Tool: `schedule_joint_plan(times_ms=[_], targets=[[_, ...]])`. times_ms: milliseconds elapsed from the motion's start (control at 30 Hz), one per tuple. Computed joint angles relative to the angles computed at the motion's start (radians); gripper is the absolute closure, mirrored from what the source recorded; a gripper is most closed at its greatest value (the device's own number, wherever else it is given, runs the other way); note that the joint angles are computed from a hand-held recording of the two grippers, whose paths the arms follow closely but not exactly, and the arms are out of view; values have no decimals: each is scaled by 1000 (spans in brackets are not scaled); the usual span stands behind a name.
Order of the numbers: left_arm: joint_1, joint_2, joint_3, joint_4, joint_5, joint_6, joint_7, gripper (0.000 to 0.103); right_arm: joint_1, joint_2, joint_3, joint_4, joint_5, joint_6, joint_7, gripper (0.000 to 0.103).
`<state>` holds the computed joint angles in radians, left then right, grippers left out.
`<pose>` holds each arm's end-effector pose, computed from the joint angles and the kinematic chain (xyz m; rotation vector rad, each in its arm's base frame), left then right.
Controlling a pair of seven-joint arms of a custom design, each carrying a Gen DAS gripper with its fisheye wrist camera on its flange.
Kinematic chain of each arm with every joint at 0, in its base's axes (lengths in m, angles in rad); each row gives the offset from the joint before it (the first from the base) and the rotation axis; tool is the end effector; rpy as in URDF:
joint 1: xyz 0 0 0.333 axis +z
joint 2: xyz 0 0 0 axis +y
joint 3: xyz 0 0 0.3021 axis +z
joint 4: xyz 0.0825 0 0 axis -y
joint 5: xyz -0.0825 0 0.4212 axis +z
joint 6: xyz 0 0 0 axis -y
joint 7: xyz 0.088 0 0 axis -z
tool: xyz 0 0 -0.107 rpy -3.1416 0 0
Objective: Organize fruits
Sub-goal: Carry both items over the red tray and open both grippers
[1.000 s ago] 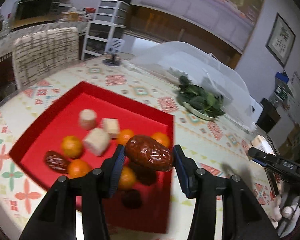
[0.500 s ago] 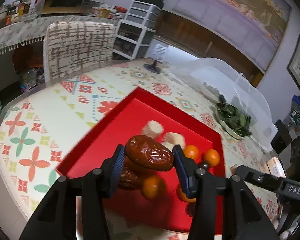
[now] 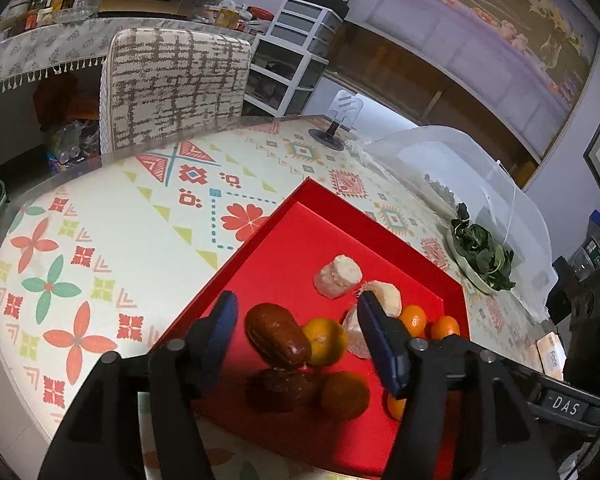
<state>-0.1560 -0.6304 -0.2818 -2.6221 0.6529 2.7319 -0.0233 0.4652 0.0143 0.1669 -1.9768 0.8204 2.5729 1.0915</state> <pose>0.3927 -0.2125 0.4877 -2.2185 1.1266 -1.0137 0.5198 0.3652 0.4916 -2.0159 1.1494 0.1495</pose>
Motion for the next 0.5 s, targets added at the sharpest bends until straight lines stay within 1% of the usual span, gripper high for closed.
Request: schedule_joint_plan(times_ms=[167, 233, 300, 333, 367, 400, 433, 467, 500], targets=[[-4, -4, -2, 2, -4, 0, 3, 40, -1, -22, -3, -18, 2, 23, 1, 45], [-5, -8, -14, 11, 0, -18, 2, 40, -2, -44, -6, -41, 10, 32, -5, 45], [-3, -13, -37, 28, 15, -55, -3, 40, -2, -63, -9, -60, 16, 40, -12, 45], [1, -16, -57, 43, 29, -92, -8, 38, -1, -80, -9, -77, 18, 49, -14, 45], [6, -19, -79, 59, 47, -137, -15, 34, 0, -96, -10, -95, 15, 61, -14, 45], [18, -23, -128, 90, 80, -230, -31, 32, 2, -109, -9, -110, 6, 75, -9, 45], [23, -23, -163, 115, 111, -307, -49, 25, 3, -131, -7, -134, -9, 95, -3, 44], [29, -22, -203, 143, 144, -394, -71, 15, 5, -143, -7, -149, -19, 109, 1, 44], [44, -24, -266, 180, 186, -513, -106, 8, 6, -163, -5, -172, -33, 128, 6, 43]])
